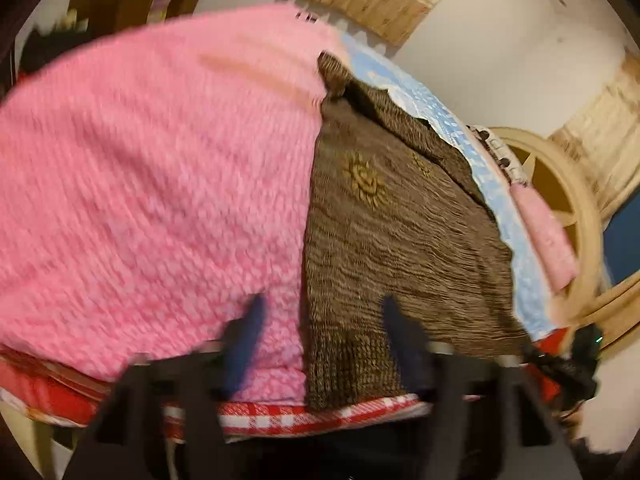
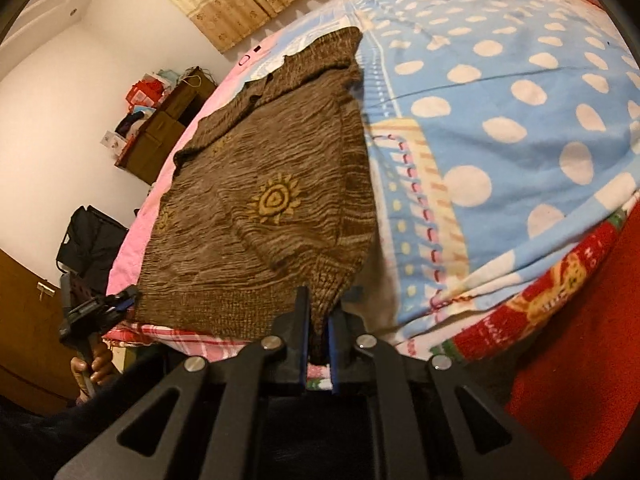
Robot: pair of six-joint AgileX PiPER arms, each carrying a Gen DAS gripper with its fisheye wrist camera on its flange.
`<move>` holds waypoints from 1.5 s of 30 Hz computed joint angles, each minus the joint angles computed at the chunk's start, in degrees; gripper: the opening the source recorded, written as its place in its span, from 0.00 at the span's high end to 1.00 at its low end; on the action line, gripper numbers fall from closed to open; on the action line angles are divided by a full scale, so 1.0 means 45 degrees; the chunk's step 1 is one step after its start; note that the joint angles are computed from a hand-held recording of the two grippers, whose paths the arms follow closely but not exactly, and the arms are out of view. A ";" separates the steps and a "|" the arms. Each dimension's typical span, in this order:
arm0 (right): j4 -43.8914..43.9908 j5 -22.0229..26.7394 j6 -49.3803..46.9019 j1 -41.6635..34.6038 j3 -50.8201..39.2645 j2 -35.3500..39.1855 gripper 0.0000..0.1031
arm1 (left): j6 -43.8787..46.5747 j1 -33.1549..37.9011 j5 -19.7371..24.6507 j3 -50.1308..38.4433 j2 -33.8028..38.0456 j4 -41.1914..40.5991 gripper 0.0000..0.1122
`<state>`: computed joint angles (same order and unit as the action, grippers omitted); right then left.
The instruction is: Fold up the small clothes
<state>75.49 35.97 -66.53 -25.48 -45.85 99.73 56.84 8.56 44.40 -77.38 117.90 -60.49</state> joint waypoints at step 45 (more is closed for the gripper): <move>-0.0181 -0.0434 0.0101 0.0868 -0.0280 0.0951 0.88 | -0.9268 -0.3846 -0.5696 0.1729 -0.1288 1.0780 0.87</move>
